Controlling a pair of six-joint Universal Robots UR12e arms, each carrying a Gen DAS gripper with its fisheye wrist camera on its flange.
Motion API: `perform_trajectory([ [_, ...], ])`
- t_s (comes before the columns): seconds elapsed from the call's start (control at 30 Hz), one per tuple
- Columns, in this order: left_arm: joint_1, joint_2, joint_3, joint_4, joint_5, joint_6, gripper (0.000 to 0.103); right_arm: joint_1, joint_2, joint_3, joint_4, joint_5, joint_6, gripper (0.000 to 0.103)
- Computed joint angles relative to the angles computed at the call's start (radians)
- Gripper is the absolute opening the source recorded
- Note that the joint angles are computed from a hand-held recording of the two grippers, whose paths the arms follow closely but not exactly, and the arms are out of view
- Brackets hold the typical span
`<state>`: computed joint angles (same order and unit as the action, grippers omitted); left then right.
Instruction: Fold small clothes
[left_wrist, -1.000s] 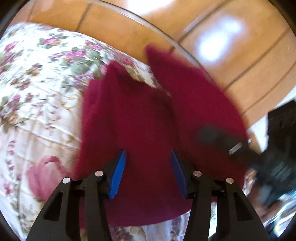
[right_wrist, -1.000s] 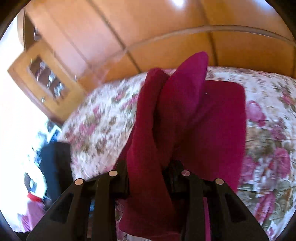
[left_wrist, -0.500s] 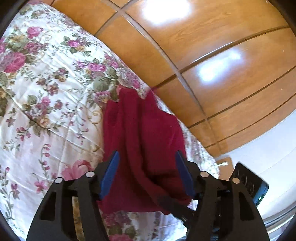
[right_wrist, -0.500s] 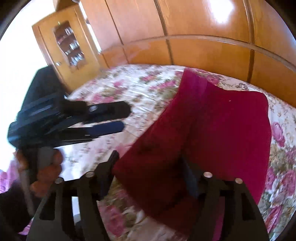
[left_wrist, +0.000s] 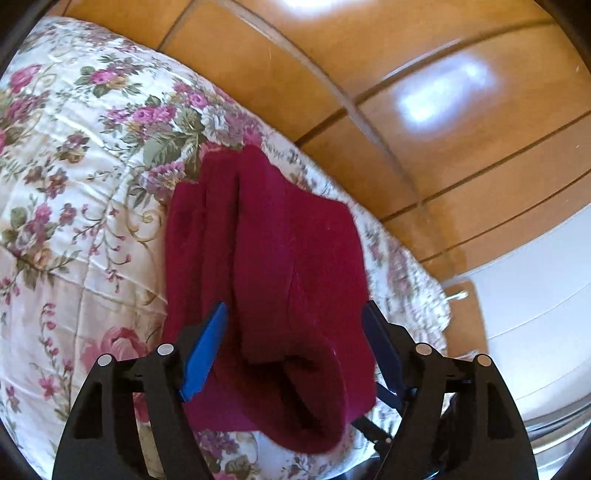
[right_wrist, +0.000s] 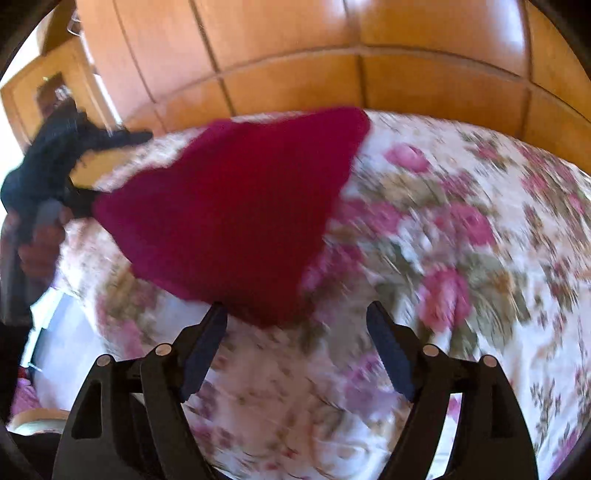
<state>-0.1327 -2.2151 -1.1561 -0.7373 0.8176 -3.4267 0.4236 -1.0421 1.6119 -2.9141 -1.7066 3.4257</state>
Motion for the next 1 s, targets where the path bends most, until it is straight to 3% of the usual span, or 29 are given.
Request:
perform_trajectory([
  [0.07,-0.011,-0.019,0.036,-0.056,0.024,0.021,0.073,0.001,0.004,0.007,0.009,-0.037,0.025,0.082],
  [0.13,-0.020,-0.032,0.061,-0.096,0.060,0.031,0.070,-0.008,0.006,0.013,0.001,-0.017,0.069,0.087],
  [0.2,-0.030,-0.038,0.081,-0.134,0.111,0.066,0.033,-0.012,0.007,0.017,-0.008,-0.006,0.098,0.089],
  [0.23,-0.033,-0.032,0.072,-0.119,0.142,0.072,0.027,-0.014,0.004,0.021,-0.013,0.000,0.105,0.090],
  [0.33,-0.026,-0.005,0.011,0.034,0.139,0.053,0.021,-0.018,0.000,0.026,-0.034,0.005,0.093,0.090],
  [0.43,-0.022,0.024,-0.028,0.090,0.173,0.091,0.021,-0.019,-0.009,0.033,-0.052,0.005,0.074,0.090],
  [0.5,-0.025,0.035,-0.042,0.083,0.222,0.137,0.019,-0.016,-0.017,0.038,-0.076,0.002,0.071,0.089],
  [0.57,-0.030,0.031,-0.041,0.062,0.259,0.153,0.019,-0.014,-0.023,0.039,-0.117,0.015,0.067,0.078],
  [0.63,-0.035,0.021,-0.034,0.032,0.292,0.156,0.019,-0.014,-0.020,0.019,-0.122,0.053,0.040,0.046],
  [0.73,-0.043,0.009,-0.028,0.030,0.318,0.131,0.019,0.002,0.005,-0.031,-0.099,0.053,-0.048,0.026],
  [0.83,-0.042,0.008,-0.024,0.045,0.331,0.118,0.019,0.011,0.036,-0.084,0.000,0.047,-0.096,0.024],
  [0.9,-0.050,0.005,-0.014,0.041,0.387,0.165,0.019,0.014,0.056,-0.114,0.096,0.035,-0.098,0.024],
  [1.0,-0.060,0.003,-0.017,0.027,0.430,0.225,0.019,0.019,0.063,-0.108,0.099,0.013,-0.097,0.026],
])
